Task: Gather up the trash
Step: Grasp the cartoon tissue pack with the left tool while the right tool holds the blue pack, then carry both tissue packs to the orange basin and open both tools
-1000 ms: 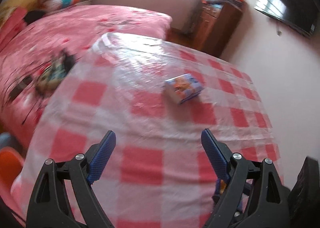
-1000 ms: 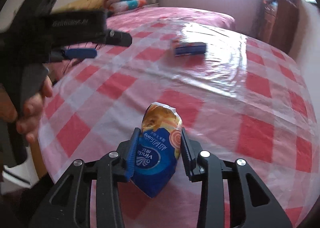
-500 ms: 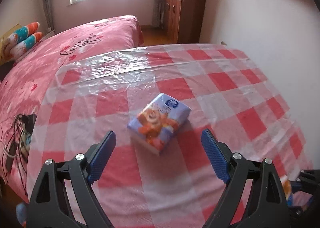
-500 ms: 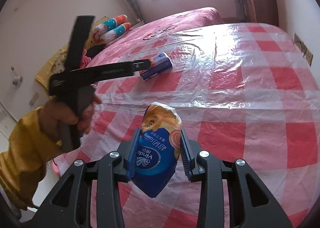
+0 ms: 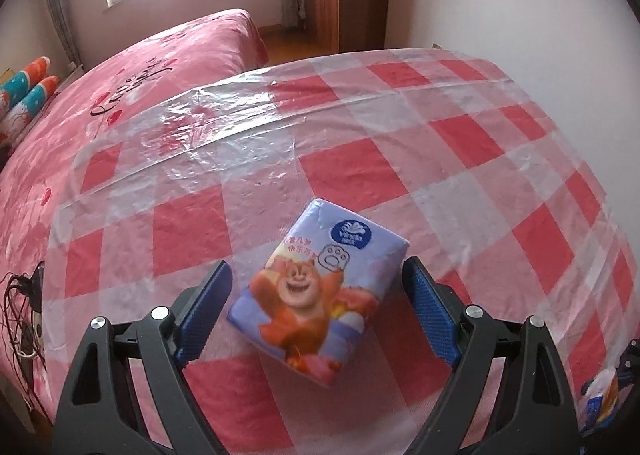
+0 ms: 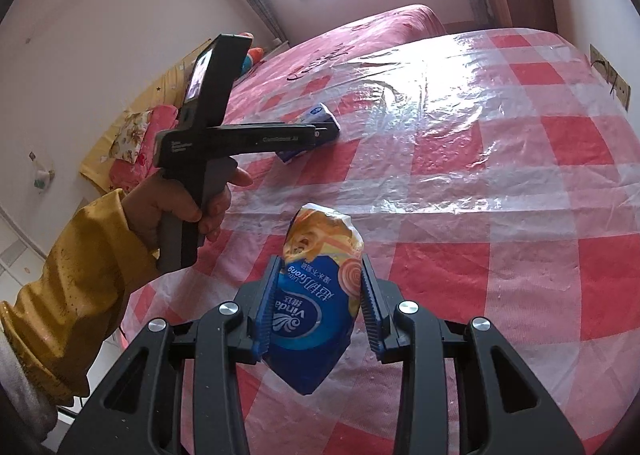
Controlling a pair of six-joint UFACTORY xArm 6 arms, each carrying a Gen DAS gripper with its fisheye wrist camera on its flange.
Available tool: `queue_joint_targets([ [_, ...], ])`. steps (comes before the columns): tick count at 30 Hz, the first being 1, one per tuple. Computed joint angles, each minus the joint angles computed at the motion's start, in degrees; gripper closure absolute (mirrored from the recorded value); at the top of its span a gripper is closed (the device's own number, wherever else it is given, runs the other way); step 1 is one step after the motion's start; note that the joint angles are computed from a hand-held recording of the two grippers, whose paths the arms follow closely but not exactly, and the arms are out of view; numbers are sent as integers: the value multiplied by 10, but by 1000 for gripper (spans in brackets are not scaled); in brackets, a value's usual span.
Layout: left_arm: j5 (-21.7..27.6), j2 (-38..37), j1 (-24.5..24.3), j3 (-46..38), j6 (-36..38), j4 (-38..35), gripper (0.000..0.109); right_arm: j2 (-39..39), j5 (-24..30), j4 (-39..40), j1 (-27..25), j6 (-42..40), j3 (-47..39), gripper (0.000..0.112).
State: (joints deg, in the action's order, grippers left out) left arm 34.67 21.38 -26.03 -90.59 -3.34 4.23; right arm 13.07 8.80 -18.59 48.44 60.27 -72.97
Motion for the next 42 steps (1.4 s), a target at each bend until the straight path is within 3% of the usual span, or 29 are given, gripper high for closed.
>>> queue_joint_targets([
  [5,-15,6,1,0,2,-16,24,-3,-14,24,-2,-13,11,74],
  [13,-45,-16,-9,35,-11,-11,49,-4,-14,39,0,-23,10,73],
  [17,-58,-33,-15,60,-31,0,52,-4,-10,29,-1,-14,8,73],
  [42,-90,-227,-29,294,-196,66,53,-7,27,-115,7,84,-12,73],
])
